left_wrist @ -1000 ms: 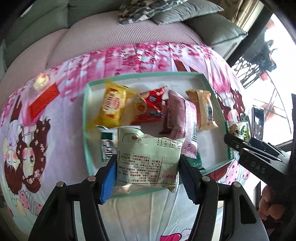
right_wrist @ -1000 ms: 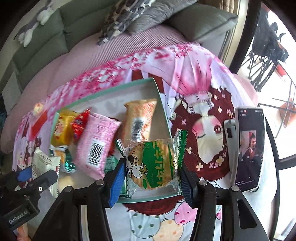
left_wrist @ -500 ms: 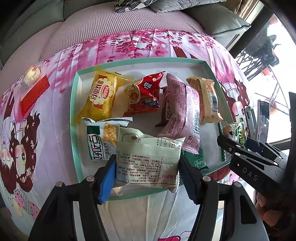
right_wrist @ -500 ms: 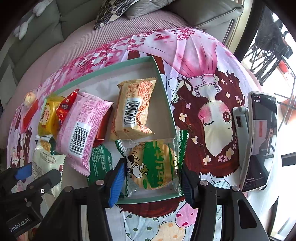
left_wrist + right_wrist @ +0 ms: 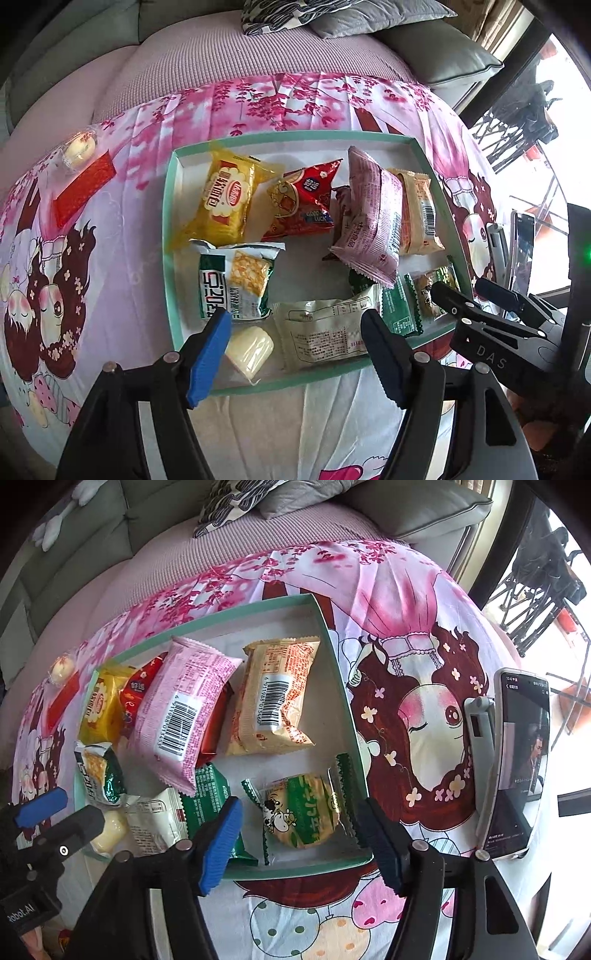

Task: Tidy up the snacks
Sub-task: 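Withdraw both tools from the tray toward the red pack and steamed bun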

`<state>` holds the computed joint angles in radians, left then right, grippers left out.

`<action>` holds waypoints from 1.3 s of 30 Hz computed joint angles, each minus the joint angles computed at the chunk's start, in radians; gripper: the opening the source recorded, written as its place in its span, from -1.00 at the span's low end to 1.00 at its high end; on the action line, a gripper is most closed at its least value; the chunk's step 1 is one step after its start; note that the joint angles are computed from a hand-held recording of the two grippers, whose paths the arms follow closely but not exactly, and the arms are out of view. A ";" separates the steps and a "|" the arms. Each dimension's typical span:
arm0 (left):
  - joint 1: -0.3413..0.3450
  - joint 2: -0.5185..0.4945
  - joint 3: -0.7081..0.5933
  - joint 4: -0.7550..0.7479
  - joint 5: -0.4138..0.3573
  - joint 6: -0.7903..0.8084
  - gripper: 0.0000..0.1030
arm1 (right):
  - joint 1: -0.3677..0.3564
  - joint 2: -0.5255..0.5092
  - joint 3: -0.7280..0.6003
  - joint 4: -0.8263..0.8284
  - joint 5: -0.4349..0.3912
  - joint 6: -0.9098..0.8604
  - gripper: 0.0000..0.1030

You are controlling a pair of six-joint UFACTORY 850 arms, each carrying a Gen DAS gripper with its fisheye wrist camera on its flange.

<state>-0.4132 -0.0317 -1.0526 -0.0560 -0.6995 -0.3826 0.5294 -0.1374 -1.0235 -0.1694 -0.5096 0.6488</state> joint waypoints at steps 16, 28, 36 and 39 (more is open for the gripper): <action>0.051 0.058 0.057 0.152 -0.017 -0.177 0.78 | 0.018 0.038 0.009 -0.049 0.006 0.044 1.00; 0.142 0.117 0.079 0.192 -0.071 -0.169 0.78 | 0.102 0.067 -0.050 -0.097 -0.035 0.093 1.00; 0.242 0.156 0.094 0.212 -0.078 -0.114 0.78 | 0.177 0.008 -0.166 -0.094 -0.057 0.076 1.00; 0.279 0.163 0.105 0.223 -0.082 -0.094 0.78 | 0.206 -0.039 -0.219 -0.093 -0.068 0.072 1.00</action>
<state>-0.1338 0.1312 -0.9473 0.1668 -0.7815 -0.4769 0.7353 -0.1763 -1.2421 -0.2627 -0.5780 0.7213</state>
